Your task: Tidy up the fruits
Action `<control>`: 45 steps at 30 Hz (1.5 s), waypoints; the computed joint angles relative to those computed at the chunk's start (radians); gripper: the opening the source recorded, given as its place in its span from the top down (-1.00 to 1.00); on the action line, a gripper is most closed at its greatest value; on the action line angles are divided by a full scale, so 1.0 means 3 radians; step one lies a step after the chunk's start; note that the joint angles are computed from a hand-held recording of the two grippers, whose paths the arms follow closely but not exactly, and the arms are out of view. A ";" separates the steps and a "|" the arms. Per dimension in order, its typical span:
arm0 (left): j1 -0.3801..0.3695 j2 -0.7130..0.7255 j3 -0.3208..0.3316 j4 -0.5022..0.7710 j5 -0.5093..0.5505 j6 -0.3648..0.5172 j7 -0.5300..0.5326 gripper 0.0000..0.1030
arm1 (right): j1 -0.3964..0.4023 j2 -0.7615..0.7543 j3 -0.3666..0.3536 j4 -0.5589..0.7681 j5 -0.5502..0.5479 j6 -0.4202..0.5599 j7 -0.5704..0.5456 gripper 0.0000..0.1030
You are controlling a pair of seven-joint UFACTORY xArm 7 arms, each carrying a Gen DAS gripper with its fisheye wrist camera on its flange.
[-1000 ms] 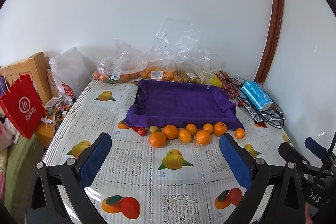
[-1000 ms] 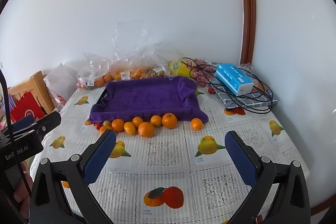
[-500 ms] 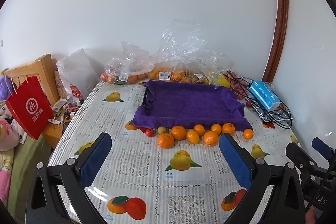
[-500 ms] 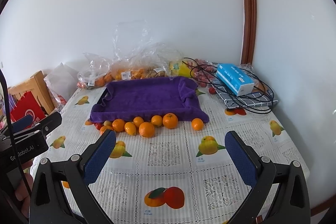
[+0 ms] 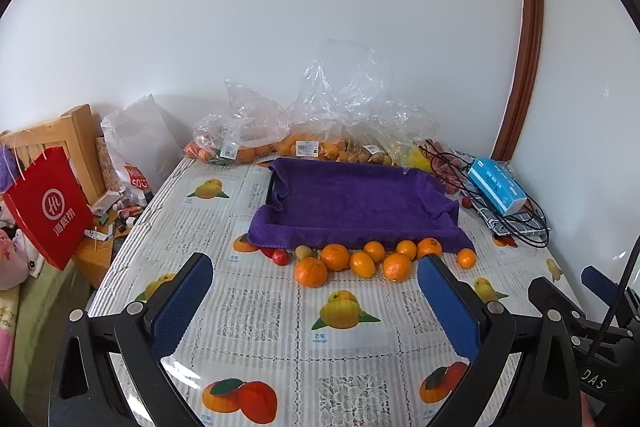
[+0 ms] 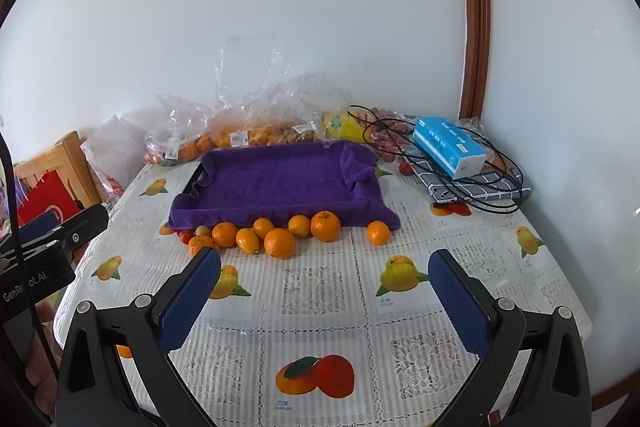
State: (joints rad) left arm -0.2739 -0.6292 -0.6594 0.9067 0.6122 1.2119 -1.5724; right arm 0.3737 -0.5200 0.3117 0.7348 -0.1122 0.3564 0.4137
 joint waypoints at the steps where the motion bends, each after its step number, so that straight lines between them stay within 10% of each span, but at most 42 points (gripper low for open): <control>1: -0.0006 -0.0012 0.0010 -0.0015 0.0006 -0.0015 0.0001 -0.99 | -0.0036 0.0000 0.0036 -0.0002 -0.0030 -0.0008 0.0035 -0.99; 36: 0.0069 0.0020 0.0397 -0.0479 0.0000 -0.0626 0.0125 -0.99 | -0.0029 0.0710 -0.0089 0.0193 -0.0129 -0.0304 0.0030 -0.99; 45: 0.0156 0.0269 0.0587 -0.0699 0.0081 -0.1050 0.0109 -0.99 | -0.0210 0.1281 -0.0054 0.0383 -0.0563 -0.0368 0.0348 -0.46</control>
State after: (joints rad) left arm -0.2270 -0.5485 -0.4834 0.6971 0.6365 0.8967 -1.5397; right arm 0.3106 -0.1358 0.2953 0.8497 -0.2811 0.2461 0.5182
